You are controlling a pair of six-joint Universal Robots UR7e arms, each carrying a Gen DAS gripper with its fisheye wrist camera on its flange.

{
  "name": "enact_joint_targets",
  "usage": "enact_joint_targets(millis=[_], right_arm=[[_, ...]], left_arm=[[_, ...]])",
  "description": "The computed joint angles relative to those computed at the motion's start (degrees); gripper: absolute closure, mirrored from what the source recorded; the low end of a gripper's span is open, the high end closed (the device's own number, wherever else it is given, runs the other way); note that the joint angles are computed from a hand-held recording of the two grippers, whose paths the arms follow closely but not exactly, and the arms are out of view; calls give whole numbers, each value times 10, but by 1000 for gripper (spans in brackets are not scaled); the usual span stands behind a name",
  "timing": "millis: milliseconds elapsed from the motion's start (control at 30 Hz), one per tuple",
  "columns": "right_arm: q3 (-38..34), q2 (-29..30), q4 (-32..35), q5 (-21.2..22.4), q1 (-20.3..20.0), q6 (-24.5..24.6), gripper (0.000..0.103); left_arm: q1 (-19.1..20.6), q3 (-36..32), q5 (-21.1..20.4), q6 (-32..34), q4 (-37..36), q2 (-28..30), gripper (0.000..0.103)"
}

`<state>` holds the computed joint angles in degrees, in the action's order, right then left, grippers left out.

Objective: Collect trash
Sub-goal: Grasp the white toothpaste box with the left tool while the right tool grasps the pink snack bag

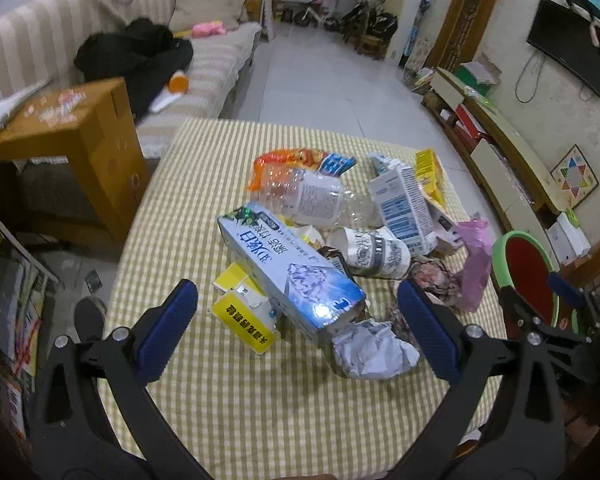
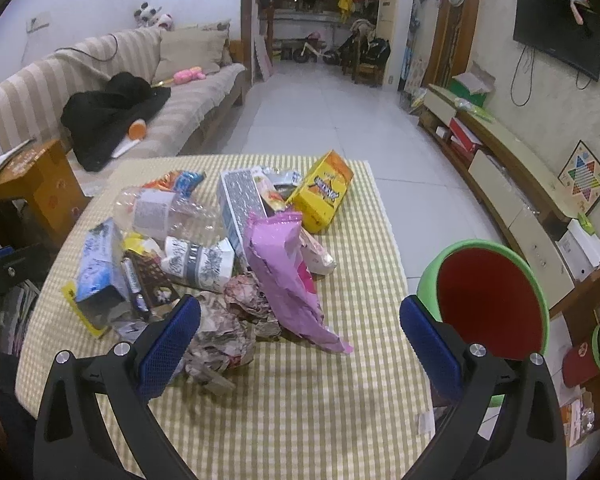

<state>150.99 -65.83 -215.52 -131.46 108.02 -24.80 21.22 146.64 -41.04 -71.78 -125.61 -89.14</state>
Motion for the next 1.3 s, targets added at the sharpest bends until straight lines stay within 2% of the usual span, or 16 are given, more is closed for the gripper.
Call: enact_joint_targets(millis=[367,533,667,700,833,867,967,1167,1300], right_arm=[[-40,55,-16,37,-81,-46,7],[-56,70,-11,50,-101,-57,7],[-61,70,7,63,-115,-58,18],[-62,71,13,64,-116,-56,20],[-54,58,32,91,-127,-55,36],[-53,56,36,94,-128,-55,45],[-50,48,50,100,-127,-49,63],[-38,32,47,102,-111,-50,72],[-28,5,47,105,-91,-44,72]], left_arm=[[132,-25,-28,105,-150,86,5],[184,-49,-50,105,-179,118,5],[208,-61,-63,91,-198,134,6],[211,-65,-63,88,-199,139,8],[218,-72,-69,82,-199,146,35],[218,-70,-72,82,-203,144,36],[212,-60,-70,79,-209,137,43],[175,-32,-50,62,-196,88,49],[141,-20,-31,47,-164,50,51]])
